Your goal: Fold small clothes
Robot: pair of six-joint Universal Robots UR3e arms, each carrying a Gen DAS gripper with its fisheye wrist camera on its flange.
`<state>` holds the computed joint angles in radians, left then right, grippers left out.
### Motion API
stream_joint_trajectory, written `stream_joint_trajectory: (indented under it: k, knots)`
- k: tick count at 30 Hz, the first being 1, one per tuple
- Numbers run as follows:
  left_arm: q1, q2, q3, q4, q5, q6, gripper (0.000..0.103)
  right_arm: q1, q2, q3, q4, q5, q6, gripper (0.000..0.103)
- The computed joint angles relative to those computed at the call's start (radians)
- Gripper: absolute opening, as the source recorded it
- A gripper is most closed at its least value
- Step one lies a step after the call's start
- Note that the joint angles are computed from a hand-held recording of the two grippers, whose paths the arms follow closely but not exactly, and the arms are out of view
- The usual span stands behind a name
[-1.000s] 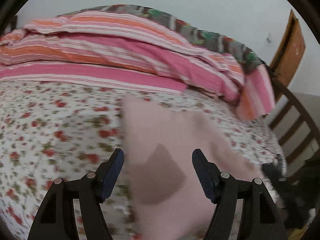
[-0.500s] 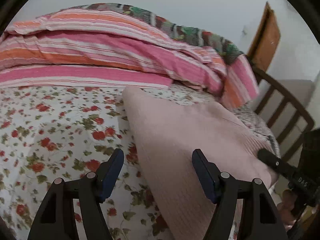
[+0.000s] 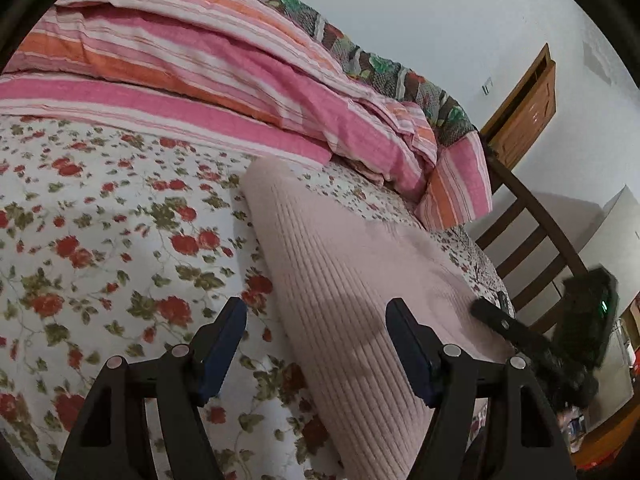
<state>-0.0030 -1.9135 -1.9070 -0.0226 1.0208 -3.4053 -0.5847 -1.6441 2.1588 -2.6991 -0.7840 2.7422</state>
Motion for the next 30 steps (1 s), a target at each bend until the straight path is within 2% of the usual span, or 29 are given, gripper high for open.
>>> stream_joint_trajectory:
  k: [2,3,4,7,9,11,12,13,15,17,18,21,25,27,30]
  knots:
    - [-0.003,0.007,-0.002,0.006,0.032,0.008,0.07,0.056,0.086,-0.084,-0.011,-0.048,0.067,0.033]
    - [-0.003,0.009,-0.002,0.004,0.043,0.012,0.07,0.087,0.122,-0.118,-0.015,-0.097,0.087,0.021]
    - [0.0,0.011,-0.003,0.001,0.045,0.015,0.07,0.101,0.142,-0.125,-0.025,-0.117,0.085,0.018]
    - [0.023,0.018,-0.013,-0.004,0.02,0.019,0.07,0.054,0.104,-0.014,-0.102,-0.077,0.04,0.016]
    - [0.04,0.021,-0.022,0.002,-0.007,0.017,0.07,-0.007,0.065,0.038,-0.043,-0.012,-0.02,0.016]
    - [0.065,0.022,-0.033,0.011,-0.049,0.004,0.07,-0.041,0.049,0.008,0.09,0.032,-0.056,0.024]
    - [0.073,0.022,-0.038,0.02,-0.058,-0.002,0.07,-0.053,0.045,-0.026,0.178,0.056,-0.076,0.036]
    - [0.078,0.021,-0.04,0.027,-0.063,-0.007,0.07,-0.055,0.049,-0.056,0.239,0.068,-0.092,0.054]
    - [0.086,0.021,-0.041,0.034,-0.067,-0.013,0.07,-0.024,0.091,-0.133,0.348,0.057,-0.142,0.069]
    - [0.094,0.023,-0.045,0.04,-0.072,-0.015,0.07,0.009,0.149,-0.18,0.383,0.028,-0.15,0.072]
    - [0.099,0.024,-0.048,0.043,-0.075,-0.016,0.07,0.013,0.186,-0.202,0.408,0.034,-0.144,0.077]
    - [0.109,0.025,-0.052,0.046,-0.08,-0.019,0.07,0.003,0.253,-0.24,0.444,0.086,-0.133,0.082]
    - [0.124,0.022,-0.058,0.048,-0.099,-0.028,0.07,0.065,0.291,-0.275,0.375,0.032,-0.079,0.091]
    - [0.13,0.025,-0.064,0.053,-0.107,-0.036,0.07,0.097,0.3,-0.293,0.356,-0.004,-0.06,0.092]
    - [0.14,0.033,-0.078,0.066,-0.125,-0.043,0.07,0.101,0.318,-0.346,0.427,-0.01,-0.075,0.09]
